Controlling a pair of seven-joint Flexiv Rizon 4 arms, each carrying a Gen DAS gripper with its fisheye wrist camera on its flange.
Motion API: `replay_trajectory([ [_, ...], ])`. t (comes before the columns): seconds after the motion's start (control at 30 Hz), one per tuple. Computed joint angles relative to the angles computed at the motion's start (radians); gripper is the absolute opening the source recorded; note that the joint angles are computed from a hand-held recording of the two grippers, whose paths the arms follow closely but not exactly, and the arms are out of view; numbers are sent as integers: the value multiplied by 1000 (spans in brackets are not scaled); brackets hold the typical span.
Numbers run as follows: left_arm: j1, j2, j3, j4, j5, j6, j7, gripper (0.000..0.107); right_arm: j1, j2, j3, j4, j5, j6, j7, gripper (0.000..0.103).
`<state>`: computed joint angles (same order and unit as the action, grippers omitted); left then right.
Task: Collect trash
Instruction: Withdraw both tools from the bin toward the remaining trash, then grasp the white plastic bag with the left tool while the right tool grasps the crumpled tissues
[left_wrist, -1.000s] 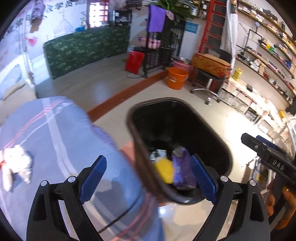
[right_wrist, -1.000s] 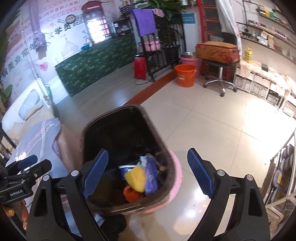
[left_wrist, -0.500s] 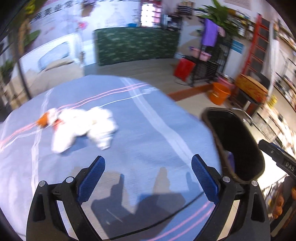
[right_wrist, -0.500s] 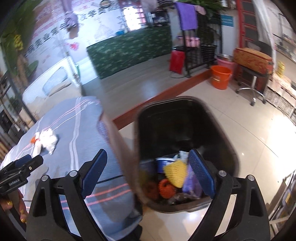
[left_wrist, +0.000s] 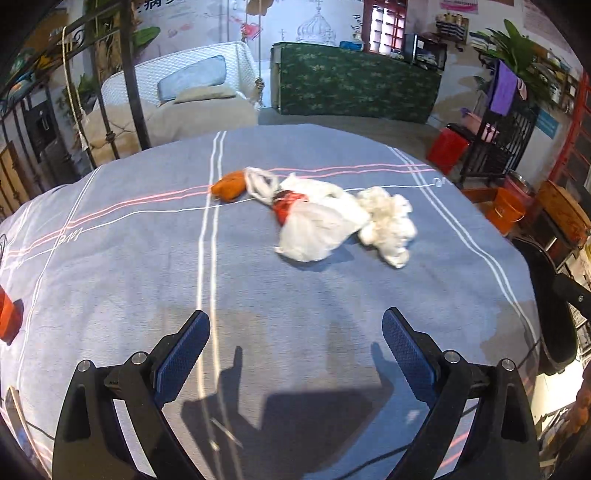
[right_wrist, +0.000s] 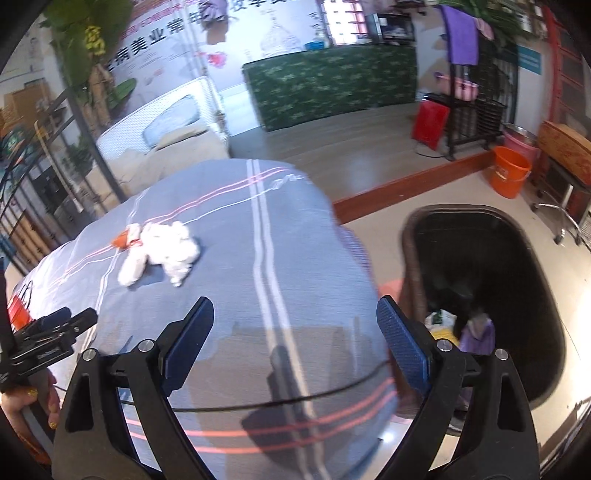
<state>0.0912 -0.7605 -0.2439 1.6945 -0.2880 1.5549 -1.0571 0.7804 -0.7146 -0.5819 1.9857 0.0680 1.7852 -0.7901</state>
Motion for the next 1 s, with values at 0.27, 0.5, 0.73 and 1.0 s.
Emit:
replay_trajectory([
  [0.27, -34, -64, 51, -146, 2, -115, 29, 93, -47, 2, 70, -65, -72, -46, -10, 89],
  [0.5, -116, -149, 113, -315, 6, -209, 36, 85, -81, -2, 96, -90, -116, -82, 26, 89],
  [0.73, -178, -242, 209, -501, 44, -340, -64, 63, -102, 0, 107, -88, -153, -92, 54, 89],
  [1.0, -139, -230, 153, -459, 42, -302, -66, 16, -205, -16, 214, -160, -220, -115, 41, 89],
])
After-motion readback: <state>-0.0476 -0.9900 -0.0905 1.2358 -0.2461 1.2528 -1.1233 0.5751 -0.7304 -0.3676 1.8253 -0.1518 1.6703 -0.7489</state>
